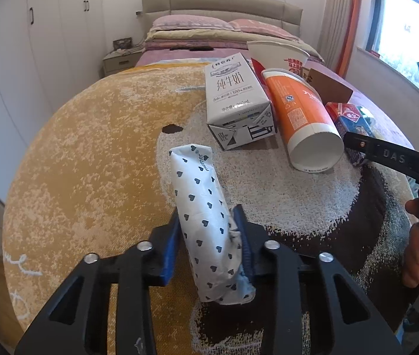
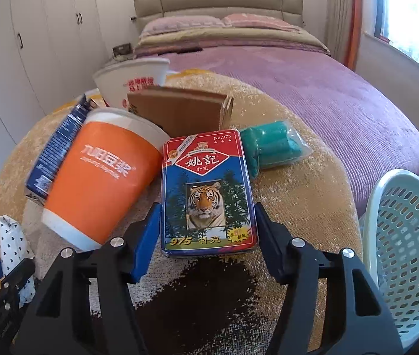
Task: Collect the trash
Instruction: 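Grasp the polka-dot paper with the left tool while the right tool grasps the tiger card box, then carry the paper and tiger box into the basket and release both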
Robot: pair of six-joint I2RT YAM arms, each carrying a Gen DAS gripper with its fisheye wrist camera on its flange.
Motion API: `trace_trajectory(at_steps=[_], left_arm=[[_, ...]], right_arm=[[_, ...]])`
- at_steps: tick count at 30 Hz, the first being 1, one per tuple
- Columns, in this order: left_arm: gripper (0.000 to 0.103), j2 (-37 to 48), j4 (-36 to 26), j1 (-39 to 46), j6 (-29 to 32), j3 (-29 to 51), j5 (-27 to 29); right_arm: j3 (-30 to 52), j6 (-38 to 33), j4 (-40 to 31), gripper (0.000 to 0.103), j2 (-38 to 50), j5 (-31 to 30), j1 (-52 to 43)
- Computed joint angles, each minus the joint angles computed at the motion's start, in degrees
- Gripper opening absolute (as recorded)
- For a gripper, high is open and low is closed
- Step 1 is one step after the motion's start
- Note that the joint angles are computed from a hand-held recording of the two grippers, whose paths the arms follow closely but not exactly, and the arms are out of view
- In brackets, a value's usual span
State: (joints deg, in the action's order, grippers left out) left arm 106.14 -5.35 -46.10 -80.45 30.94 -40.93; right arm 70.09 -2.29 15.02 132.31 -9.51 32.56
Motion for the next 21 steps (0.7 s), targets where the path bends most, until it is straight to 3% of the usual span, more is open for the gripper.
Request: trace_trajectory(at_steps=[4,9,14,21], left_arm=[[0.021,-0.4,0.3,-2.4,-1.9,-0.7,-1.1],[0.02,-1.8,-2.7,-8.0,-4.7,0.5,-5.3],[0.02,-3.9,-0.3,-11.7,-0.7,1.6,-8.7],[0.02,-0.8,6.9,-12.5,10.9,7.9,-8.6]], right_arm=[[-5.5,0.5,6.0,0.058,-2.7,0.3,-0.3],[-14.8,0.9,12.4,0.058,-7.7,-2.0,-2.0],[-21.7,1.6,16.1,0.058,-12.4,-4.1,-5.7],[-26.1,1.6,17.0,0.058,-16.7,-8.2,-13.7]])
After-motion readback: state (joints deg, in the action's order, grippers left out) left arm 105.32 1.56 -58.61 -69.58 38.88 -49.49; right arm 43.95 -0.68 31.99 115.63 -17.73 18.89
